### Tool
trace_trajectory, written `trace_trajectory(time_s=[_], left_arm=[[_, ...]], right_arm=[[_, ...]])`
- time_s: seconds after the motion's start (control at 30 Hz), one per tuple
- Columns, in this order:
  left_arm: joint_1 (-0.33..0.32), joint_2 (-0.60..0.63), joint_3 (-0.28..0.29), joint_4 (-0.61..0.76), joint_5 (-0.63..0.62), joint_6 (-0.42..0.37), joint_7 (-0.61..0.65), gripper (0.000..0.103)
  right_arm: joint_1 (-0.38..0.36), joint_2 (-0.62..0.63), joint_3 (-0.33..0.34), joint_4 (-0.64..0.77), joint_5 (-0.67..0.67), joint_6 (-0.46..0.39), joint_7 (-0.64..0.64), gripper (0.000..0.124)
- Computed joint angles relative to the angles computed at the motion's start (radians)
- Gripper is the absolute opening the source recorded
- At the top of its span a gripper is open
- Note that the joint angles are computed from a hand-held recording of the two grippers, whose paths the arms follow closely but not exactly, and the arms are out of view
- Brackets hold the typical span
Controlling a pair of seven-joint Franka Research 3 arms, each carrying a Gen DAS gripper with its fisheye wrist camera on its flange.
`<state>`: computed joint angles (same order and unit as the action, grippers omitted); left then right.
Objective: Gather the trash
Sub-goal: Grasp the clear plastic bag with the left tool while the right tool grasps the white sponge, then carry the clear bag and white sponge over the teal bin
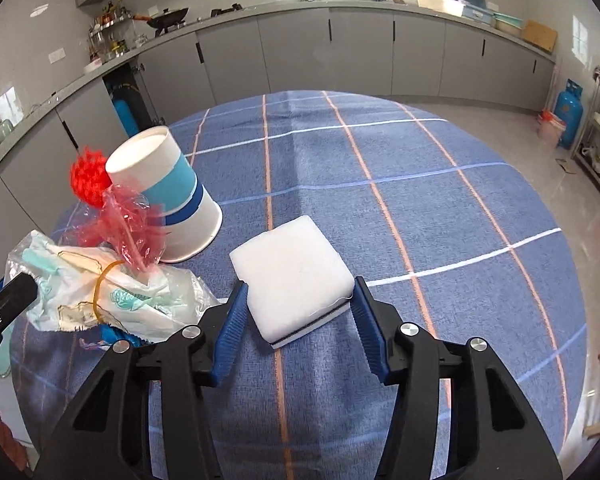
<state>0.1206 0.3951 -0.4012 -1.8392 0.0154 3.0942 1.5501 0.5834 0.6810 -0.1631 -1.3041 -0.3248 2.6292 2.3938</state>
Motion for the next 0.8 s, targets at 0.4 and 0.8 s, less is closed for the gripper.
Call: trace_trajectory(time_s=[0.4,0.8], left_arm=[[0.452,-0.080,-0.451,-0.171,-0.034,0.135,0.070,0.027],[0.636,-0.212,-0.507,-0.307,0.023,0.238,-0.115,0.027]], right_arm=[[0.147,-0.157,-0.143,-0.207,-0.277,0.119,0.341,0.052],[0.095,-0.165,-0.011,-0.178,-0.330,0.140,0.336,0.052]])
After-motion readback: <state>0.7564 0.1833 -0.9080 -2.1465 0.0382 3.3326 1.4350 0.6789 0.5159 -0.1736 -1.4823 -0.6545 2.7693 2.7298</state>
